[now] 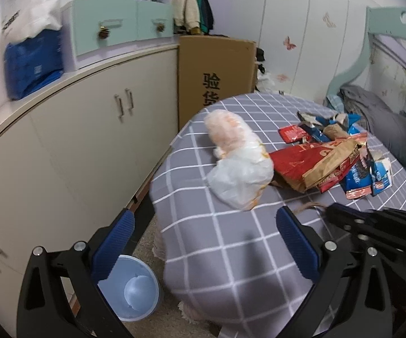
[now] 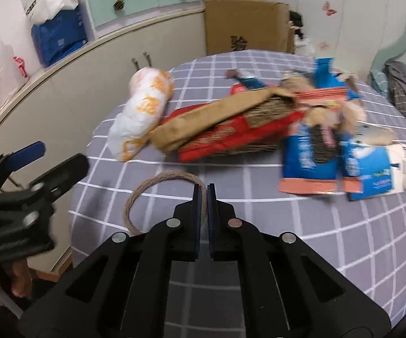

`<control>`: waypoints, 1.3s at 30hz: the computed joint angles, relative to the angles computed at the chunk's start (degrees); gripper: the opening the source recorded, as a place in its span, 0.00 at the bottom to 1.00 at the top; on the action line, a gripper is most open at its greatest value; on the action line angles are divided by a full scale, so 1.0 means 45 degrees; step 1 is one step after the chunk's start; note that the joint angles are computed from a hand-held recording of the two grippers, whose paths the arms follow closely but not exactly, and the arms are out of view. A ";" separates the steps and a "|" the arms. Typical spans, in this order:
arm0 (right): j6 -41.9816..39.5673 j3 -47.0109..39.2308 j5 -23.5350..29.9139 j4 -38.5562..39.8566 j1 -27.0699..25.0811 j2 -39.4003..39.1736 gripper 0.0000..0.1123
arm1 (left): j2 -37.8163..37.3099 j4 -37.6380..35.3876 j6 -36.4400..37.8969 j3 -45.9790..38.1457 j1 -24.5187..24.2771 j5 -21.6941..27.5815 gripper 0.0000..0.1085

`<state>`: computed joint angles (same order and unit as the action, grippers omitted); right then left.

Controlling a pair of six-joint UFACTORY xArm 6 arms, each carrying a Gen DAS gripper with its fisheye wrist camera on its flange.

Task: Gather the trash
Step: 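Approach the white plastic bag and close the left tool on it, then carry the white bag with the left tool over the blue wastebasket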

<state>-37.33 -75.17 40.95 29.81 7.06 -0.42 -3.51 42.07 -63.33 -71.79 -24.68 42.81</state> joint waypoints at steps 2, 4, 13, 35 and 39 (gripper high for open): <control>0.0026 0.0048 -0.0094 0.0147 -0.0141 -0.0038 0.04 | 0.0515 -0.0229 0.0321 -0.0500 0.0063 -0.0158 0.91; -0.0050 0.0112 0.0023 0.0457 -0.0321 -0.0120 0.04 | 0.1185 -0.0723 0.0864 -0.1205 0.0128 -0.0113 0.91; -0.0196 -0.0091 0.0601 0.1026 -0.0554 -0.0022 0.04 | 0.2828 -0.1753 0.1815 -0.2975 0.0276 0.0472 0.54; -0.1353 0.1786 0.0281 0.2292 0.0763 -0.2561 0.04 | -0.4496 0.0470 -0.2345 0.4564 0.0072 -0.1283 0.09; -0.1218 0.2135 0.0269 0.2017 0.1932 -0.2766 0.04 | -0.6152 0.0161 -0.2671 0.6206 0.0584 -0.0776 0.09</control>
